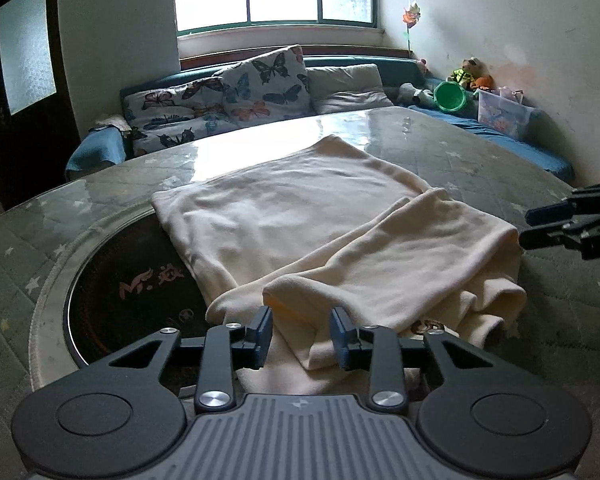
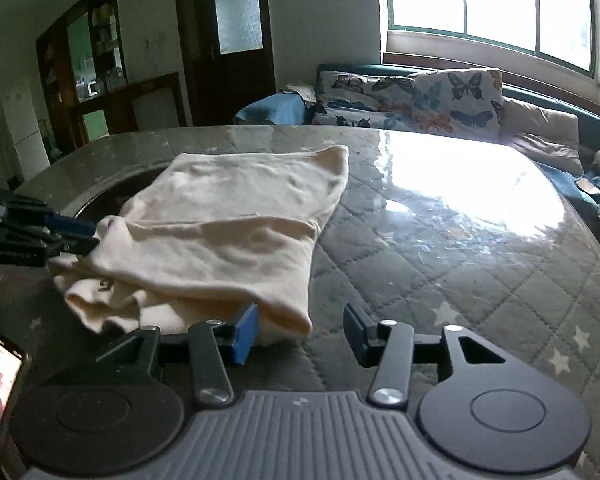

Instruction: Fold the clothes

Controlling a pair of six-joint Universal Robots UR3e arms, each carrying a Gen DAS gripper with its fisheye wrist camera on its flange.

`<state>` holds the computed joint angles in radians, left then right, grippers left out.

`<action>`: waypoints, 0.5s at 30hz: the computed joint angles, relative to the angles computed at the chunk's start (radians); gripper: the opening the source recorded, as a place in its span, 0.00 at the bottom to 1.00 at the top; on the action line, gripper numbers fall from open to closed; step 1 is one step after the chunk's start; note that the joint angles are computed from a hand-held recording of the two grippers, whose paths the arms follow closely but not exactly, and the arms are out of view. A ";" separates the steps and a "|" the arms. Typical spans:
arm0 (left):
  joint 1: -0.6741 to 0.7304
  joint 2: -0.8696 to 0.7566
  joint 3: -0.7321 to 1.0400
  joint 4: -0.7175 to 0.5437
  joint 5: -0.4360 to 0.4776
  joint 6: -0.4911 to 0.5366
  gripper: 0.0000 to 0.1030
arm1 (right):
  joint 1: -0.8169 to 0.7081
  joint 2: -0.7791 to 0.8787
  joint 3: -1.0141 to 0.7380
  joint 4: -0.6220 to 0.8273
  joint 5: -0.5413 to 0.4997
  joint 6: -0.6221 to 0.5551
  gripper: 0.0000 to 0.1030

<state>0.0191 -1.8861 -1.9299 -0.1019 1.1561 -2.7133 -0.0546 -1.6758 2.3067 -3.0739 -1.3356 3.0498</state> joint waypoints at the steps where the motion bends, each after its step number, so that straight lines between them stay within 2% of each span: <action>1: -0.002 -0.001 0.003 -0.004 0.000 0.001 0.34 | -0.001 0.004 0.002 -0.004 0.002 0.003 0.47; 7: -0.011 -0.012 0.023 -0.026 0.009 -0.016 0.35 | 0.010 0.058 -0.003 -0.058 0.009 0.025 0.47; 15: 0.017 0.015 0.000 -0.046 -0.042 -0.023 0.38 | 0.022 0.105 -0.014 -0.093 0.005 0.055 0.47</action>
<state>0.0363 -1.8714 -1.9295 -0.1482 1.1141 -2.7366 -0.0327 -1.5707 2.2926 -3.1668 -1.3310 3.1044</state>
